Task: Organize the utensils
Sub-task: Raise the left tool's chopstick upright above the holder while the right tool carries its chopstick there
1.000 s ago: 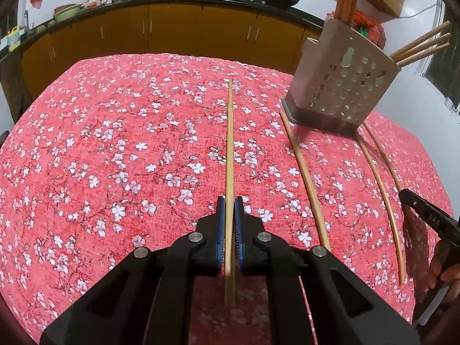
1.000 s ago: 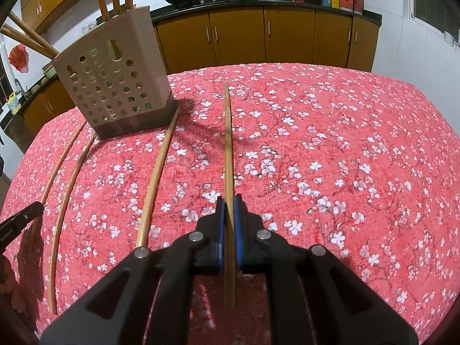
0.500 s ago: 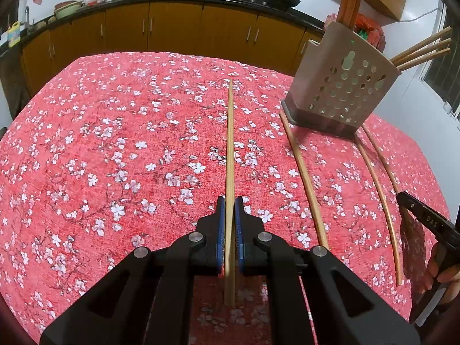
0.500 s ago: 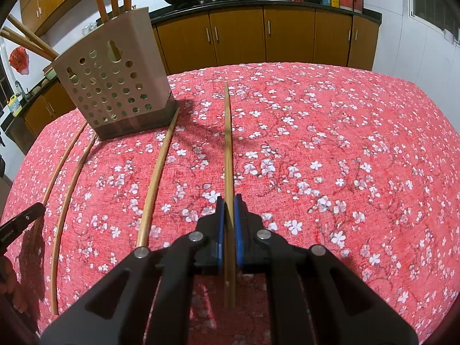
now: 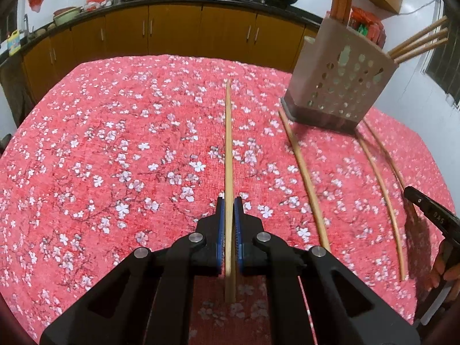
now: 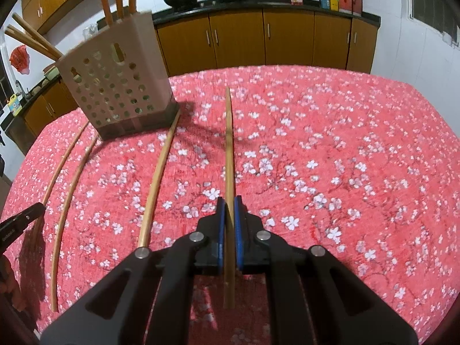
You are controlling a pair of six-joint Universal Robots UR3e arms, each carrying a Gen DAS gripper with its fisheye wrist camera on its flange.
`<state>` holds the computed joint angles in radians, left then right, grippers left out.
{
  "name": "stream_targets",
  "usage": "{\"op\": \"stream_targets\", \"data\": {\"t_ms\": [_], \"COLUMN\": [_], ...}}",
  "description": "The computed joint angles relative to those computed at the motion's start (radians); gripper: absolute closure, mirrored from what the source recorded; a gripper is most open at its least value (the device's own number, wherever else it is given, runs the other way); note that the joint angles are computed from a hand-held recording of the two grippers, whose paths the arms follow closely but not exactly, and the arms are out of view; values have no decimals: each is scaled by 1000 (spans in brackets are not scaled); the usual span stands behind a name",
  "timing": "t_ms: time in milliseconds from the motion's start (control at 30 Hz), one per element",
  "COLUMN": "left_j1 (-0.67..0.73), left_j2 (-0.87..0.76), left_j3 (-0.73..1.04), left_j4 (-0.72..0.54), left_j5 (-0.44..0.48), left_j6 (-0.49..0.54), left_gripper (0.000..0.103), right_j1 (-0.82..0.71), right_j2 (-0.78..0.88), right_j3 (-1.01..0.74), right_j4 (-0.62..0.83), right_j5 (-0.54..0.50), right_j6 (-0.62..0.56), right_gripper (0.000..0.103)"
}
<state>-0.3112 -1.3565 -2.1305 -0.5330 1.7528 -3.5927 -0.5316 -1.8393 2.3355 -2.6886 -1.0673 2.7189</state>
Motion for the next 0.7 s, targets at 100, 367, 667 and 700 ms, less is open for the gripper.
{"op": "stream_targets", "data": {"t_ms": [100, 367, 667, 700], "left_j1": [-4, -34, -60, -64], "left_j2": [43, 112, 94, 92], "left_j3": [18, 103, 206, 215], "left_j4": [-16, -20, 7, 7], "left_j5": [18, 98, 153, 156], "left_j6": [3, 39, 70, 72], "left_gripper": [96, 96, 96, 96], "right_j1": [-66, -215, -285, -289], "right_j2": [-120, -345, -424, -428], "right_j3": [13, -36, -95, -100], "right_j4": [62, 217, 273, 278], "right_j5": [78, 276, 388, 395], "right_j6": [-25, -53, -48, -48], "right_gripper": [95, 95, 95, 95]}}
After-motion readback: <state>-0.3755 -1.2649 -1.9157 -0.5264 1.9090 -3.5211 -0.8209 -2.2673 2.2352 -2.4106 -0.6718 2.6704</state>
